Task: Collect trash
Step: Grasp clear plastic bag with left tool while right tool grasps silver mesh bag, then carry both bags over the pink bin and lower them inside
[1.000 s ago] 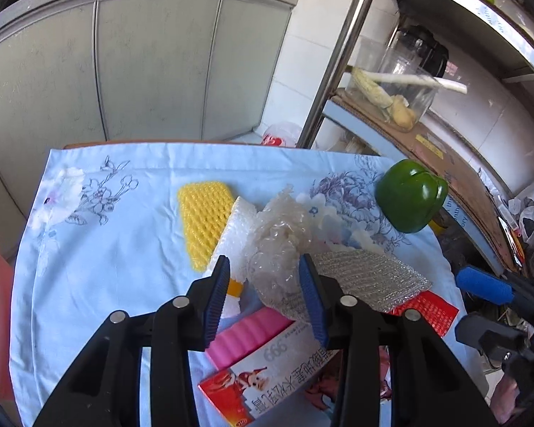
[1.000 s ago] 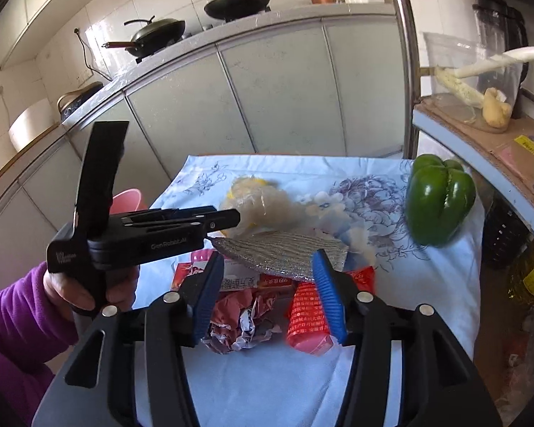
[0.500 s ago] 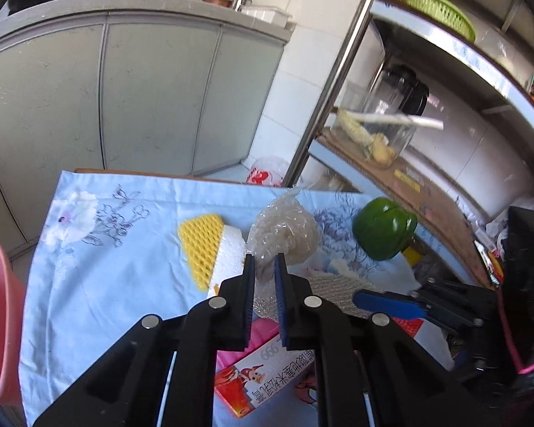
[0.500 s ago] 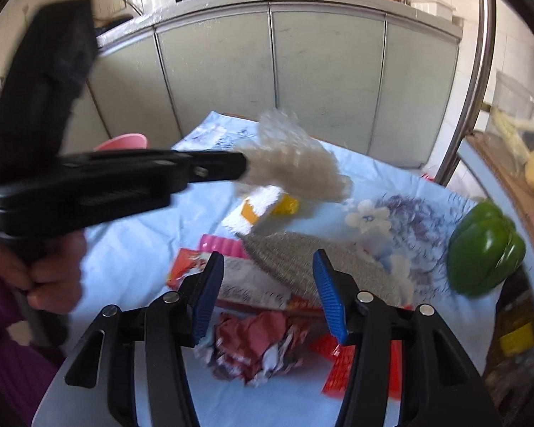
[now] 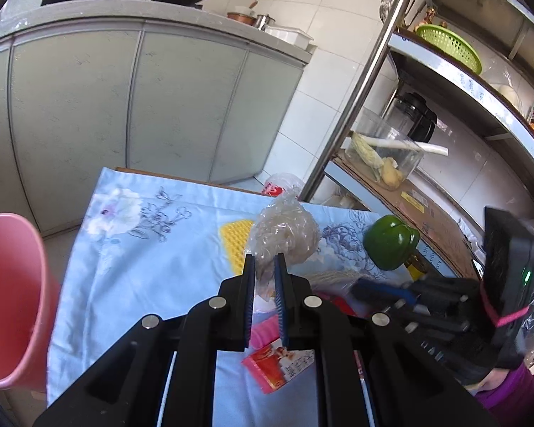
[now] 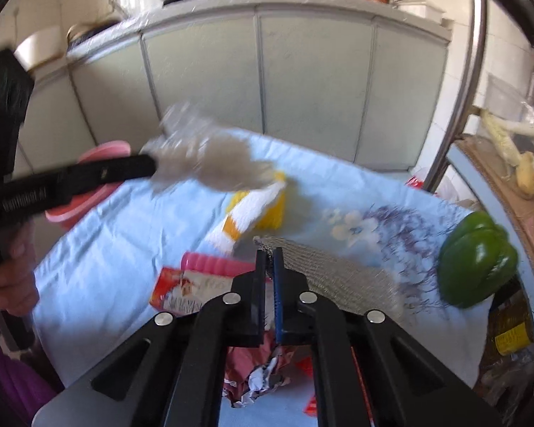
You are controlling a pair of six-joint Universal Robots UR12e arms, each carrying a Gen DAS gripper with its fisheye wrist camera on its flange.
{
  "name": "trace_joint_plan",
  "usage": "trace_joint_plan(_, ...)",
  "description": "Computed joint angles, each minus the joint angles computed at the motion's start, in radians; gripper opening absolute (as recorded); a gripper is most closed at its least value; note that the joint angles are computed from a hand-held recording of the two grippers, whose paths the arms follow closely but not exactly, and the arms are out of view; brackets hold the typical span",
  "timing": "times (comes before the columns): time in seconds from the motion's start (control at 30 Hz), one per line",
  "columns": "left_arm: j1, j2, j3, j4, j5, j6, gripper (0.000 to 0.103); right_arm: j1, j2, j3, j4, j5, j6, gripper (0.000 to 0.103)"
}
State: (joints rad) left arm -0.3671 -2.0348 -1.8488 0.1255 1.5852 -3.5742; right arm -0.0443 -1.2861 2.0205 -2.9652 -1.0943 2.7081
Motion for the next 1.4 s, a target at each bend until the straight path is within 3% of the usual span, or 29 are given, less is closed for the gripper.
trace_joint_plan(0.17,0.008,0.025,-0.037,0.052,0.017,-0.019,0.01,-0.02,-0.01,-0.009,-0.05,0.043,0.077,0.004)
trace_joint_plan(0.3,0.012,0.05,-0.072,0.092,0.055,-0.031,0.01,-0.033,-0.019,-0.029,-0.027,0.129,0.14,0.004)
trace_joint_plan(0.5,0.025,0.1,-0.14,0.131,0.136,-0.052,0.01,-0.012,-0.021,-0.056,-0.016,0.228,0.183,0.004)
trace_joint_plan(0.8,0.058,0.185,-0.262,0.143,0.288,-0.134,0.01,0.077,0.004,-0.111,-0.01,0.315,0.204,0.004)
trace_joint_plan(1.2,0.102,0.267,-0.385,0.066,0.462,-0.232,0.01,0.205,0.057,-0.207,0.143,0.379,0.173,0.004)
trace_joint_plan(1.4,0.113,0.275,-0.409,0.03,0.48,-0.245,0.01,0.247,0.108,-0.251,0.137,0.455,0.232,0.004)
